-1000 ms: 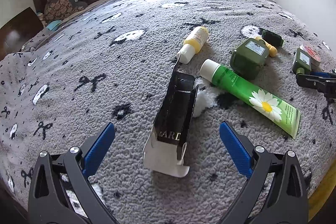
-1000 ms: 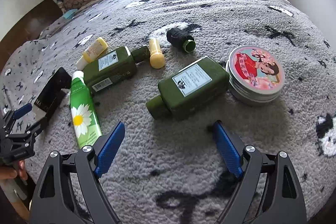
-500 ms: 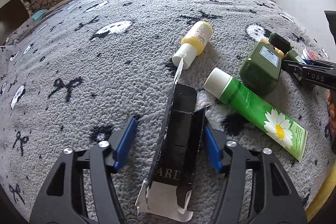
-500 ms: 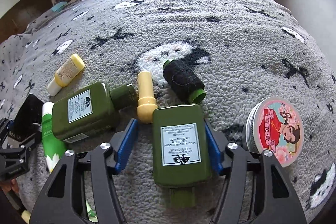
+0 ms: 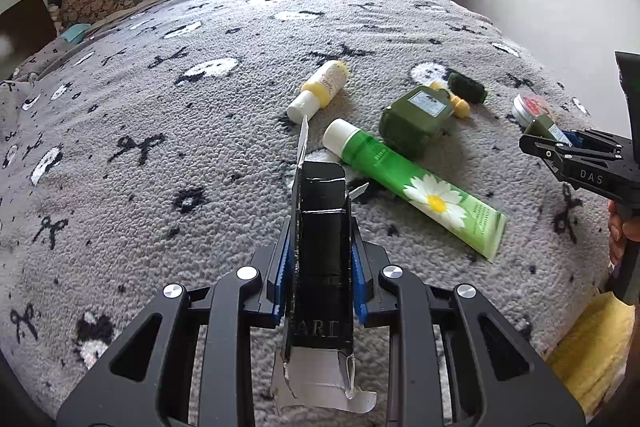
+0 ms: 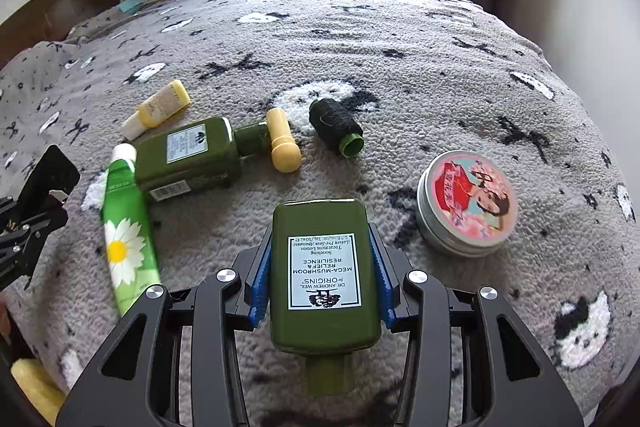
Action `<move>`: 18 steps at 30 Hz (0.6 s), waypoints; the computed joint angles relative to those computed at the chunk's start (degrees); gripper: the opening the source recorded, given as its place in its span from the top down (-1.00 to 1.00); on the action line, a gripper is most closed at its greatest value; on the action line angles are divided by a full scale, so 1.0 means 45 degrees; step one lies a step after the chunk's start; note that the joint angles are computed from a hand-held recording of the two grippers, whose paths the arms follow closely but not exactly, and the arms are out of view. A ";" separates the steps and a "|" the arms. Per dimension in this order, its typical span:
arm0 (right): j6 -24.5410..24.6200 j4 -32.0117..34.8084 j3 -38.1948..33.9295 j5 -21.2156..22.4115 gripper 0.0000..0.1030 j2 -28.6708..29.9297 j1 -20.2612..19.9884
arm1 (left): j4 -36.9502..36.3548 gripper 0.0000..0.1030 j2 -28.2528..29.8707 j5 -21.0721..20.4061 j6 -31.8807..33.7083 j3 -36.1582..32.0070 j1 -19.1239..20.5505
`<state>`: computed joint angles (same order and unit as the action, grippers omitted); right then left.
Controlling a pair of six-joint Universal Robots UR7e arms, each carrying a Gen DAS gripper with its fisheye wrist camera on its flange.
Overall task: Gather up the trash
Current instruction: 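Grasp the black-and-white box with the left tool while the right tool grasps a green bottle, then carry the box and green bottle down beside the bed to the bin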
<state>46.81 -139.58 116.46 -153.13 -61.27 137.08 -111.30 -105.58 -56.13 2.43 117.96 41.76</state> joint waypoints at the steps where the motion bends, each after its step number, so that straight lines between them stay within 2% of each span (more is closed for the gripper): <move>1: 0.0228 0.0229 0.0036 -0.0096 0.16 -0.0081 0.0241 | 0.0168 0.54 -0.0284 0.0014 -0.0209 0.0051 -0.0279; 3: 0.0513 0.0445 0.0034 -0.0251 0.16 -0.0106 0.0555 | 0.0543 0.54 -0.0865 0.0086 -0.0659 0.0138 -0.0926; 7: 0.1755 0.1706 -0.0050 -0.0676 0.16 -0.0276 0.1460 | 0.1488 0.54 -0.1864 0.0267 -0.1619 0.0149 -0.2338; 10: 0.3071 0.3349 -0.0342 -0.0994 0.16 -0.0360 0.2177 | 0.2298 0.54 -0.2481 0.0442 -0.2402 0.0084 -0.3416; 15: 0.5839 0.7197 -0.1224 -0.1497 0.16 -0.0355 0.3509 | 0.3757 0.54 -0.3443 0.0706 -0.3777 -0.0104 -0.5099; 18: 0.6844 0.8460 -0.1496 -0.1654 0.16 -0.0353 0.4071 | 0.4849 0.54 -0.4064 0.0888 -0.4745 -0.0159 -0.6117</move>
